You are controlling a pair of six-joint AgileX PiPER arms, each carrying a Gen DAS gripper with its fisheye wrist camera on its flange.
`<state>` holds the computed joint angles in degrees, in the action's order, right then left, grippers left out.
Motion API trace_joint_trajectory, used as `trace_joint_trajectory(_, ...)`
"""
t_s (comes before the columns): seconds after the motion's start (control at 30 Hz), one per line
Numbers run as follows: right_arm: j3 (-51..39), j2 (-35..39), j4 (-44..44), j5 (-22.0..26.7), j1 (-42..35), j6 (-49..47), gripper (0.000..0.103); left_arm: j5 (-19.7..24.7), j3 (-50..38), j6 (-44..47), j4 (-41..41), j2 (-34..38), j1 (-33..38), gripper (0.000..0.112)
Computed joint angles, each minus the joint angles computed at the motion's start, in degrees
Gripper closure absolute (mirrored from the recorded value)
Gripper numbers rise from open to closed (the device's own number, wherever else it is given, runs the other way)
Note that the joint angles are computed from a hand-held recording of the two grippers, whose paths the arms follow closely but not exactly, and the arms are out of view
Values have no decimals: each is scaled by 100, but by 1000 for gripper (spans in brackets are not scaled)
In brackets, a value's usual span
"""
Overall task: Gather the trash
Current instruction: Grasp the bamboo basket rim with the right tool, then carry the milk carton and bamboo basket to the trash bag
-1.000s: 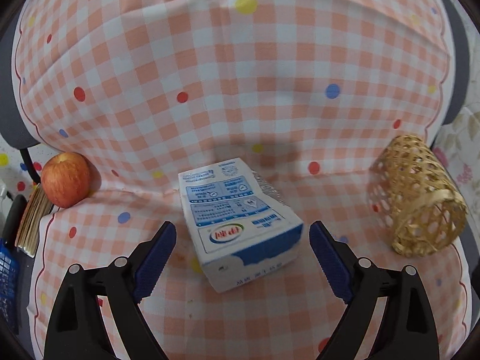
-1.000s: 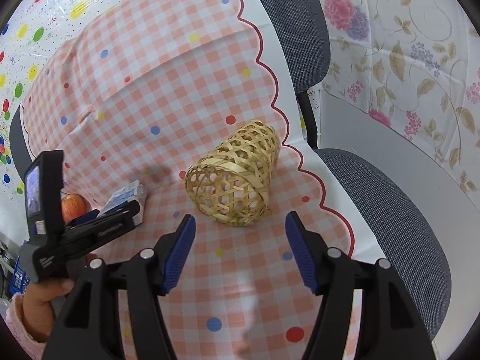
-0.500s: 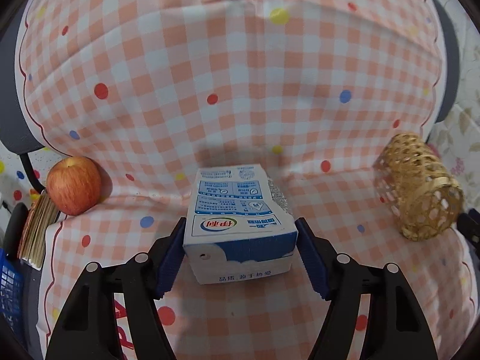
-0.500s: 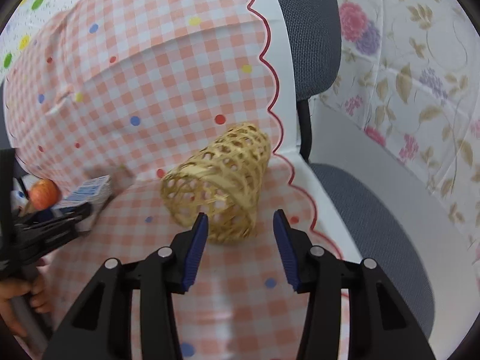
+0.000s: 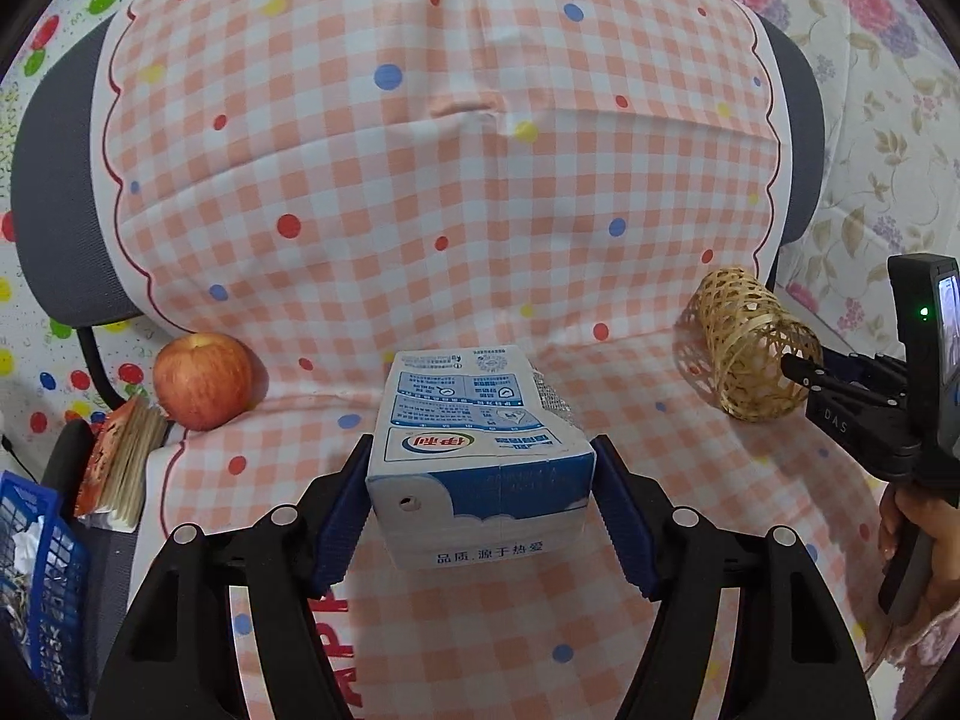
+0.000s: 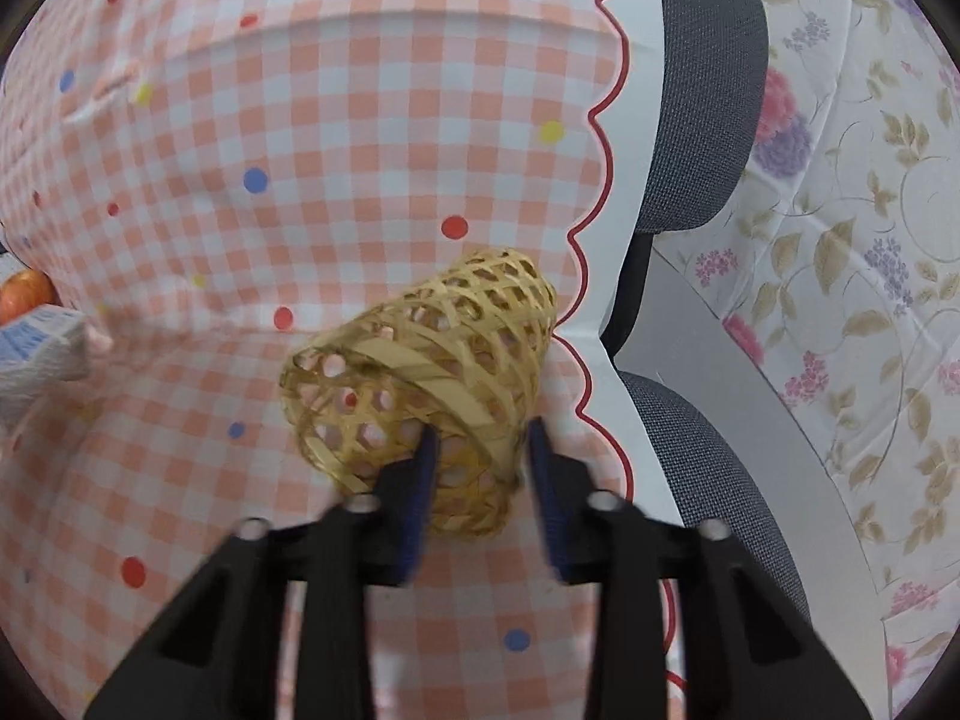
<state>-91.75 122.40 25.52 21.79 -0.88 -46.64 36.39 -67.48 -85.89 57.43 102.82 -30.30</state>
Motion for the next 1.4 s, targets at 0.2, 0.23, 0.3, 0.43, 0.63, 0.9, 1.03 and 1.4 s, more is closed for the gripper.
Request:
trace_joint_trajectory(0.2, 733, -537, 262, -395, 39, -180, 95, 26, 347, -185, 24, -316, -164, 42)
trace_joint_trajectory(0.23, 868, -682, 507, -340, -5, -399, 96, 36, 417, -216, 49, -385, -209, 42)
trace_joint_trajectory(0.3, 1157, -1028, 1240, -48, -171, -986, 96, 46, 596, -336, 114, -574, -325, 42)
trace_joint_trajectory(0.43, 1694, -1727, 2187, 986, -664, -1585, 96, 293, 899, -596, 235, -963, -756, 42)
trace_joint_trajectory(0.63, 3069, -3023, 3087, 1815, -1396, -2683, 96, 759, 1309, -925, 230, -1487, -1662, 42)
trace_joint_trajectory(0.9, 4303, -4226, 3587, 2881, -2845, -3639, 96, 1291, 1945, -2147, 898, -1916, -3117, 42)
trace_joint_trajectory(1.03, 4745, -4612, 3539, 3256, -3692, -4083, 96, 1276, 2128, -2640, 1163, -1896, -3615, 42)
trace_joint_trajectory(1.4, 5108, -4877, 3246, 4360, -6406, -5159, 96, 360, 1588, -3038, 2083, -1054, -4316, 43)
